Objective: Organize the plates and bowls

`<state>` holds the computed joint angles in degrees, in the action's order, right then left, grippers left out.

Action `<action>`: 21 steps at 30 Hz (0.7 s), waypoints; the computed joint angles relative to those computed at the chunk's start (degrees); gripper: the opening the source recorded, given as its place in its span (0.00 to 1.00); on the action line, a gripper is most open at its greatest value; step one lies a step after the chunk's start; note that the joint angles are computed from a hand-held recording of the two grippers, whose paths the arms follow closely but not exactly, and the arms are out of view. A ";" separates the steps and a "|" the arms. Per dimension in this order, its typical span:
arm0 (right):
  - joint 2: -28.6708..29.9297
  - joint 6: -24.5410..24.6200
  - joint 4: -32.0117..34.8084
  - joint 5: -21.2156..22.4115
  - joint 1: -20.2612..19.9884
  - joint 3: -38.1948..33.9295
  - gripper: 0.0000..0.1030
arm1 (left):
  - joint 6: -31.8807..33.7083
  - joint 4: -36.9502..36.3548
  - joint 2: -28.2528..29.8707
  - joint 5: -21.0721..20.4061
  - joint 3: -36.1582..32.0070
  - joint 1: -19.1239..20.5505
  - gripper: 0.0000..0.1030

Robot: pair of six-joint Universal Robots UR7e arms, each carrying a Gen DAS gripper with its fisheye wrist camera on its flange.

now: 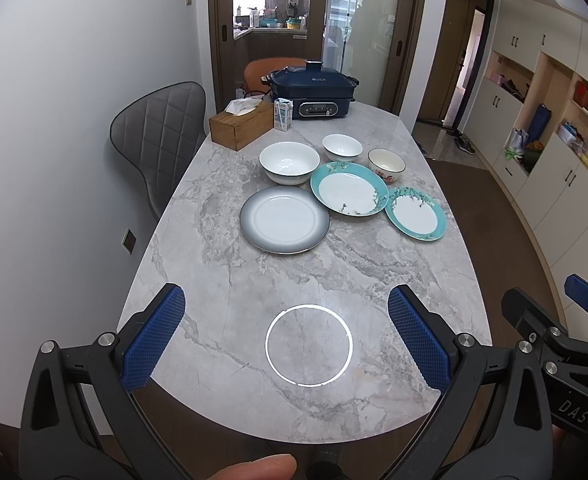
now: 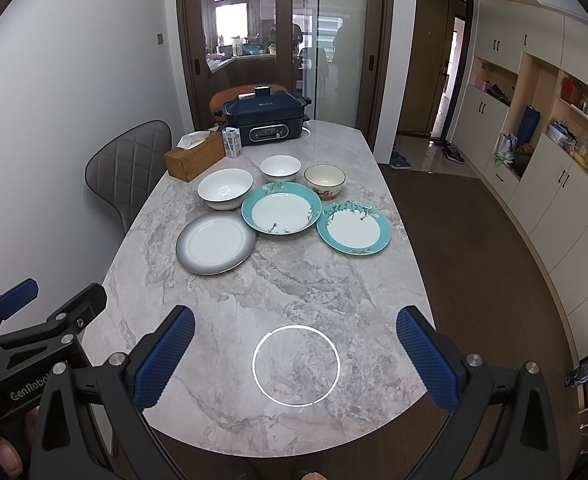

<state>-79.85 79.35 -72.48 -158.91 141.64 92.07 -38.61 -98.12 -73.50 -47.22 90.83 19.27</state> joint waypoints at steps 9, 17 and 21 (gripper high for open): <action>0.16 0.86 0.59 0.09 -0.06 -0.06 1.00 | 0.70 -0.87 -1.32 -0.65 1.95 0.31 1.00; 0.48 2.67 1.36 0.57 -0.22 0.25 1.00 | 3.04 -0.91 -1.61 -2.23 1.90 2.04 1.00; 1.46 2.54 0.50 0.91 -1.08 0.11 1.00 | 4.08 0.02 -2.36 -2.31 2.77 3.88 1.00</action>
<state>-78.40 81.89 -71.98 -157.99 140.56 92.18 -34.53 -98.10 -75.86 -49.52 93.61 23.16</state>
